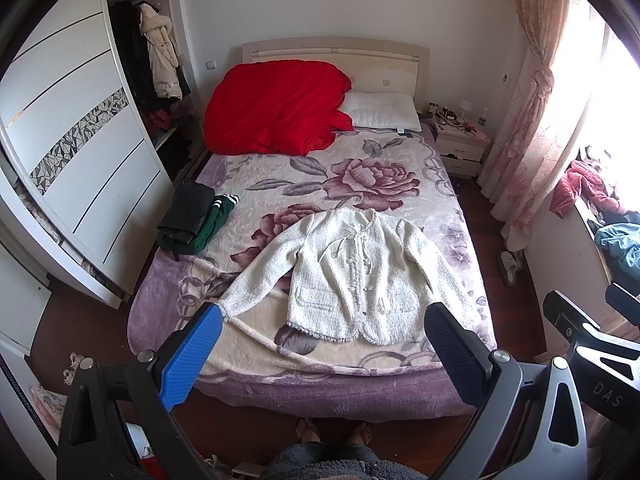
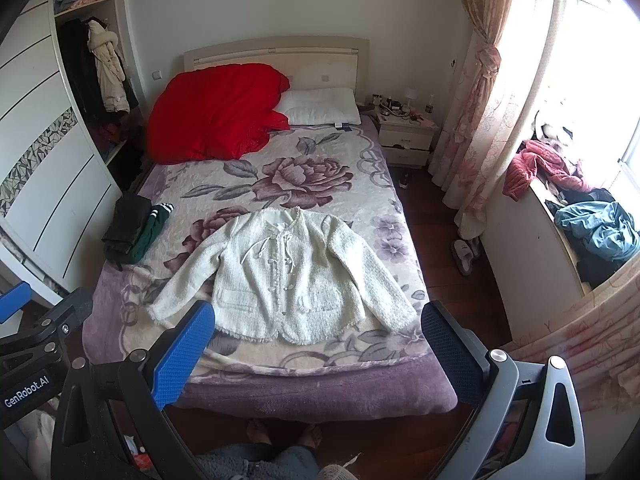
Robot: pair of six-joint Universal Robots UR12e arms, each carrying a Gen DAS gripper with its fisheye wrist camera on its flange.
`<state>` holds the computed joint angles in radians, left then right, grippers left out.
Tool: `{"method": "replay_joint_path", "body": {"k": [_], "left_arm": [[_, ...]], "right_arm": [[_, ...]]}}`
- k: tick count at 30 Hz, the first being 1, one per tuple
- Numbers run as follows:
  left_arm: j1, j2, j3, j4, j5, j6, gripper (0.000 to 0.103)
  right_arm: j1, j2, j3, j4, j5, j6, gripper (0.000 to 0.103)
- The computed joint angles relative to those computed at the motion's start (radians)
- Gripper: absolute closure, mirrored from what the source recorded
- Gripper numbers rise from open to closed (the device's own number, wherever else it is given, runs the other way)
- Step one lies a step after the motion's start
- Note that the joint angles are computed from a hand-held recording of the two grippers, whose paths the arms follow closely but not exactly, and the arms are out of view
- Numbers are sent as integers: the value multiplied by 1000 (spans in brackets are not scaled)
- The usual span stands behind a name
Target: Fold large clothes
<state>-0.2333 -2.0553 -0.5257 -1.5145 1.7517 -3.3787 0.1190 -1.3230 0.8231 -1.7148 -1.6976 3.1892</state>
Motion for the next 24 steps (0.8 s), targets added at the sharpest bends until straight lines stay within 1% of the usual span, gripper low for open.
{"method": "replay_joint_path", "body": {"k": [2,3,4,15,24], "left_arm": [[-1,-3,6,-4,1,-2,0],[0,4,-7,4,1,-1,0],[0,5,-10,6,-1,-1,0],[0,12,-24,16,0,0,0],[2,7,-12,13,-1,0,0]], "right_arm": [[0,-2,2,-1,1,1,0],[0,-3,3,-1,-1,1,0],[2,10,-22,12,-3,2,0],[2,3,-11,4,-2,2,0],[2,-1,0,-4,-2,3,0]]}}
